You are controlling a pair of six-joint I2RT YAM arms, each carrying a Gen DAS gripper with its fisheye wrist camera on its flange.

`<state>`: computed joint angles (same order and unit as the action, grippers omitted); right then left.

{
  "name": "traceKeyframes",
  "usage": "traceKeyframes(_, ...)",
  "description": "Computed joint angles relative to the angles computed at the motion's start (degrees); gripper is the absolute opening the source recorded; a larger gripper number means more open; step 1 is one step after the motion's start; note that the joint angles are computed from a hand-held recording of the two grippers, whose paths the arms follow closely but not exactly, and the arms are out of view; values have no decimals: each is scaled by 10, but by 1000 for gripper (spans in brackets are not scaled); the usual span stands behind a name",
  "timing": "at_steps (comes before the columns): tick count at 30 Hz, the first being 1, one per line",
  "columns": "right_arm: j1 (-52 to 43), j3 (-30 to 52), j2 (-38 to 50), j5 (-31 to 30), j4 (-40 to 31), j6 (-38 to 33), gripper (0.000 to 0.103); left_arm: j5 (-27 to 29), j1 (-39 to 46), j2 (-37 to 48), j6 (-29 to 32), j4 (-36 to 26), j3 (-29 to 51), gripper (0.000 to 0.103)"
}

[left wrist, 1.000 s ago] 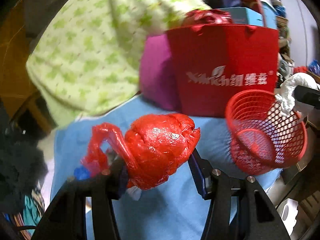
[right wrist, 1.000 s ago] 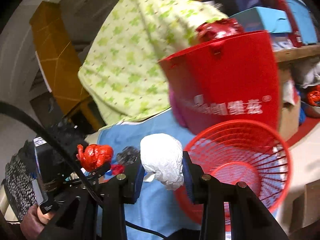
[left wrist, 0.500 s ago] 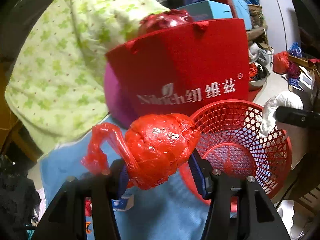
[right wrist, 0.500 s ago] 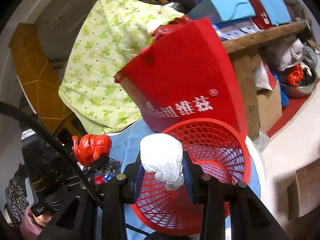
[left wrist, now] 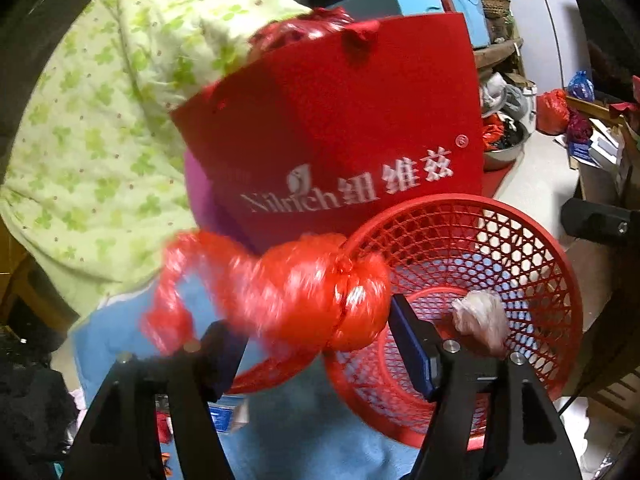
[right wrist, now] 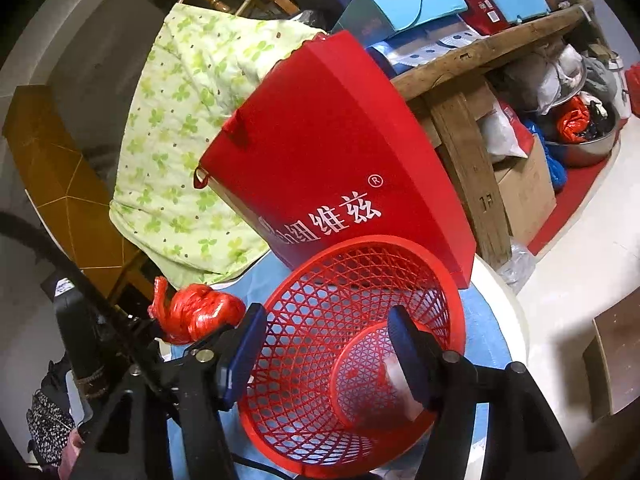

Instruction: Collect trash

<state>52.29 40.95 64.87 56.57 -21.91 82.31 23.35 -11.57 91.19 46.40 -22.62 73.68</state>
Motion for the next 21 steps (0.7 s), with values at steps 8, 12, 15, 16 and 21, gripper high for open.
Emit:
traceKeyframes(8,17,82,56,24,-14,-46,67,36,80,-9,-15,28,22,73)
traceKeyframes(12,17,145,108,15,10,-109,67,69,134,10,-14,8,61,73)
traceKeyframes(15,20,195,148,12,21,-146,67,94,177,38,-15,-11,102,73)
traceKeyframes(16,20,205,156,11,22,-152,67,105,197,57,-14,-24,127,73)
traceKeyframes(21,30,287,221,-12,20,-204,67,93,266,152,-6,-40,217,74)
